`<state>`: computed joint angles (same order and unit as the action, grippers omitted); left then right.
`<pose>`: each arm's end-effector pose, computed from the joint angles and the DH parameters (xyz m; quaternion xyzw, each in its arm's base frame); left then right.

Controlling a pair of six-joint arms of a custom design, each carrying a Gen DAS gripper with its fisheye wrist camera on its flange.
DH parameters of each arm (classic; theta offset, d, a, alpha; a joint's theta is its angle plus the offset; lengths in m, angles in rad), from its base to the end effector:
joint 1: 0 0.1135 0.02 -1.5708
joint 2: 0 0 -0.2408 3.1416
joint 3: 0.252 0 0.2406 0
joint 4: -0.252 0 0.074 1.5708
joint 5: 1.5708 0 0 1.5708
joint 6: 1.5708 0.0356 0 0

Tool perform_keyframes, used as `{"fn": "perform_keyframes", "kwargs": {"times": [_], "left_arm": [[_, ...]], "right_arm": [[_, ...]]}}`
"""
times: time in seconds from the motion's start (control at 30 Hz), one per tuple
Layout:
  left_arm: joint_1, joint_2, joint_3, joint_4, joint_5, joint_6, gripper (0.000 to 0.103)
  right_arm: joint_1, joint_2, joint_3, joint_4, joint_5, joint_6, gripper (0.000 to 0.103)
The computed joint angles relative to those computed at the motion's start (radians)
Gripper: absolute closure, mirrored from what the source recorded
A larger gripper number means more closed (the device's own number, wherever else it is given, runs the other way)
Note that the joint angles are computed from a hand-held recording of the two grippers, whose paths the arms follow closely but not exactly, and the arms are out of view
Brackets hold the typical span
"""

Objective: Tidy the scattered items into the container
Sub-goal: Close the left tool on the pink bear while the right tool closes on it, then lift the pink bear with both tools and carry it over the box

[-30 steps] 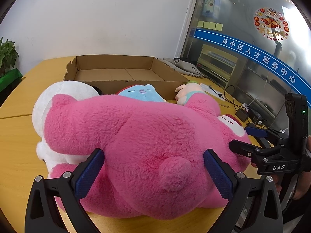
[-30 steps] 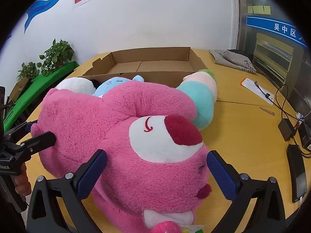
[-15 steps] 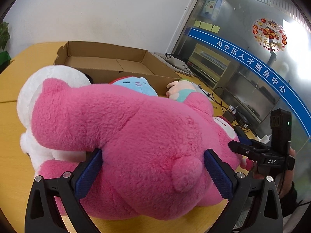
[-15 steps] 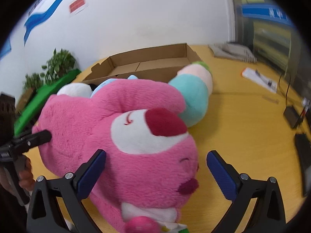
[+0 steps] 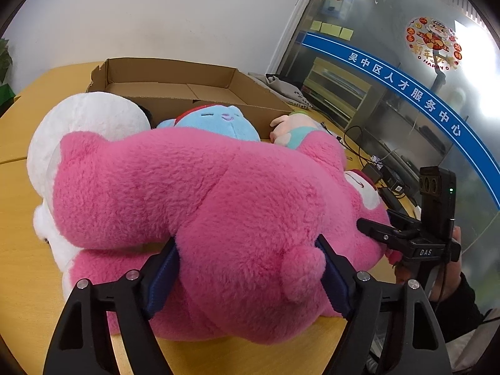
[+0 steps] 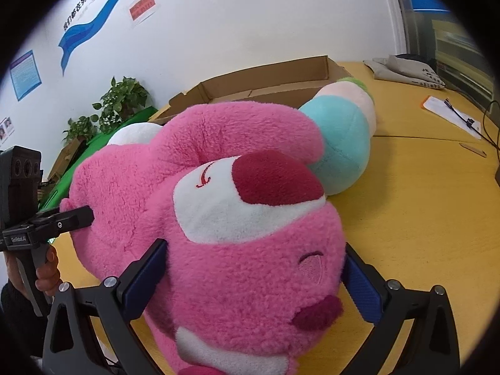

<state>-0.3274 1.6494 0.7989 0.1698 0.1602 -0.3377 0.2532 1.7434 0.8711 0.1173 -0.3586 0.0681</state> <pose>0.3035 -0.1091 0.1493 0.0298 0.8999 -0.2084 0.3820 0.3215 0.0961 0.1373 -0.1539 0.8928 0.2240 0.3591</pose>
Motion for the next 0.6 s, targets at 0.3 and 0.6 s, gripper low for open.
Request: {"fn": "perform_keyframes", "kwargs": {"times": [0.3,0.6], "left_arm": [[-0.022,-0.013,-0.022,0.011,-0.041,-0.007,0.025],[-0.073,-0.153,-0.112,-0.045,-0.121,-0.023,0.038]], "right_arm": [[0.037,-0.025,-0.036,0.04,0.069,0.021,0.001],[0.093,-0.231,-0.251,0.191,0.124,0.01,0.037]]}}
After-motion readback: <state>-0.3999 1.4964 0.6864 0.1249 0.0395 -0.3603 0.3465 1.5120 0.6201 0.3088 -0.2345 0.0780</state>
